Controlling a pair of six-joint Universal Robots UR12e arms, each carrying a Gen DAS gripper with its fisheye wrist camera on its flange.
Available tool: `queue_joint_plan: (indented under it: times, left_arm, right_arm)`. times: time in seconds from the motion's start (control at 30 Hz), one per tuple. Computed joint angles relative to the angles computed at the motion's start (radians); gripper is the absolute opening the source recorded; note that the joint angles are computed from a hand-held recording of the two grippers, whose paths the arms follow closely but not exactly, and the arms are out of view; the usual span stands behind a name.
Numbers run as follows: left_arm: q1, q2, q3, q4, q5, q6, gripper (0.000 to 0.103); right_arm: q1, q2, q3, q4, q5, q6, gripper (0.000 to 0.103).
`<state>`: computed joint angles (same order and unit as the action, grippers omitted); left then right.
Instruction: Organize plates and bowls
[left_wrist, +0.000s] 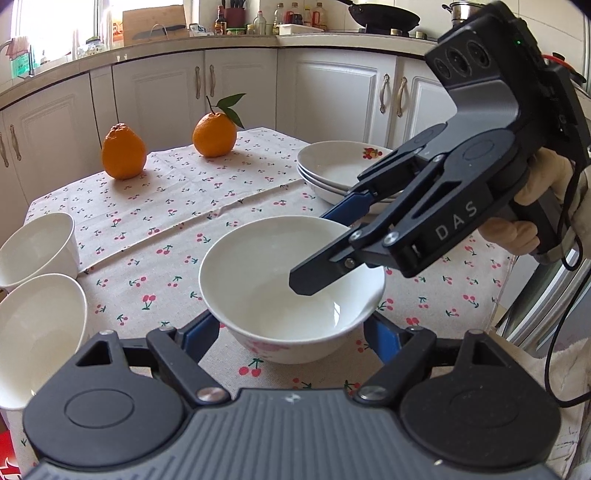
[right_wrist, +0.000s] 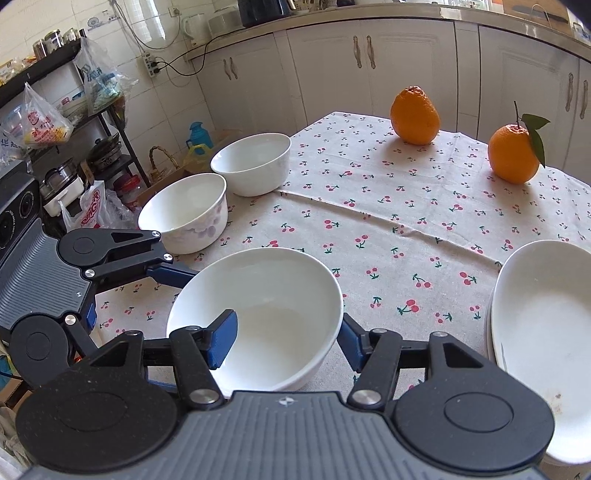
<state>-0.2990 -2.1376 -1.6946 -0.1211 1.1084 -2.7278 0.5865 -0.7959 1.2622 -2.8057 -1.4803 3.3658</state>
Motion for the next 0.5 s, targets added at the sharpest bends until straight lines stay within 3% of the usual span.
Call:
queue_joint_plan:
  times: [0.27,0.33,0.37,0.4,0.5]
  left_arm:
    - [-0.002,-0.002,-0.001,0.009,0.000,-0.012,0.087]
    - [0.000,0.000,-0.002,-0.005,-0.008,0.000,0.092]
    - [0.000,0.002,-0.005,-0.007,-0.009,0.005,0.094]
    - [0.001,0.003,-0.008,-0.001,-0.011,0.003,0.094]
    - [0.007,0.014,-0.024,0.008,-0.021,-0.009,0.094]
  right_arm:
    - [0.000,0.005,-0.003,-0.002,0.002,0.005,0.069]
    - [0.002,0.006,-0.003,-0.011,-0.001,0.001,0.080]
    - [0.004,0.006,-0.002,-0.019,-0.012,0.000,0.095]
    - [0.008,0.006,0.000,-0.034,-0.031,-0.004,0.103]
    - [0.013,0.003,0.009,-0.077,-0.043,-0.024,0.103]
